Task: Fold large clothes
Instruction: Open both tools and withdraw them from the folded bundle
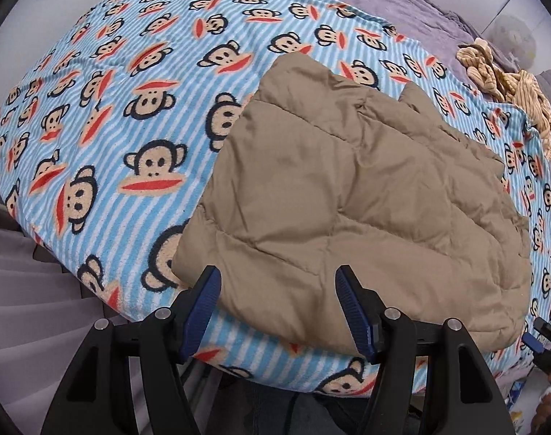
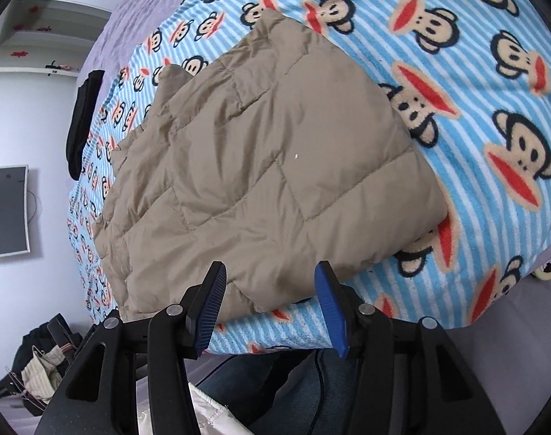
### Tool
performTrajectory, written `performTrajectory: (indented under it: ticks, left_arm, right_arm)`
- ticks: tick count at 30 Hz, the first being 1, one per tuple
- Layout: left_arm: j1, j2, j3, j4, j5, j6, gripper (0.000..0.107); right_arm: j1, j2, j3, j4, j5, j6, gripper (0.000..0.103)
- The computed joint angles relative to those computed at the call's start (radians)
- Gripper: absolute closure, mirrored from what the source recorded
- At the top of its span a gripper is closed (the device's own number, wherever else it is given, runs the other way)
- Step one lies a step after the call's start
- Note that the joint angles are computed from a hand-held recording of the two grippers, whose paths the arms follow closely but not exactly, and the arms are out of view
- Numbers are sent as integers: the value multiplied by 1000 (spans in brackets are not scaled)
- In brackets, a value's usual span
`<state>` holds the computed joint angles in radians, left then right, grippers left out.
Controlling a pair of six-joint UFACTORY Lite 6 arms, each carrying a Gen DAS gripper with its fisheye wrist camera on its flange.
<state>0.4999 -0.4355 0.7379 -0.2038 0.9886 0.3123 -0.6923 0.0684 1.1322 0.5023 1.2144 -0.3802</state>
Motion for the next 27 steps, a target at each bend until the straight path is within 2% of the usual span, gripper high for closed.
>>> performTrajectory:
  ticks: [2,3,4,5,7,9,17,24,26,27]
  left_arm:
    - [-32,-27,-5,14,5,-22,40]
    - [-44,-41,-8,20,5,-31,34]
    - [-57,-54,-10,28,7,-44,23]
    - [-68,-74,-14,37,5,-61,6]
    - [-92,-113,-21,58,-4,-88,5]
    - [-106,-129,-15,69,6,-105,5]
    - [-168,-196,3,134,62,-173,5]
    - [-169,-152,30,128,42,-138,5]
    - [-164,-125,45,131,20,-113,5]
    - [-156,-104,55,128,7,-89,5]
  right_arm:
    - [7,5,14,6,6,-6,48]
    - [-12,-1,13,4,20,-24,48]
    - [-16,0,15,6,23,-35,48]
    - [-10,1,18,8,23,-35,48]
    - [-28,0,26,5,42,-60,48]
    - [-29,-2,28,7,46,-77,42]
    - [-5,2,5,11,28,-117,42]
    - [46,-28,-27,14,-1,-117,41]
    - [70,-39,-27,29,-22,-108,14]
    - [84,-44,-25,36,-34,-104,14]
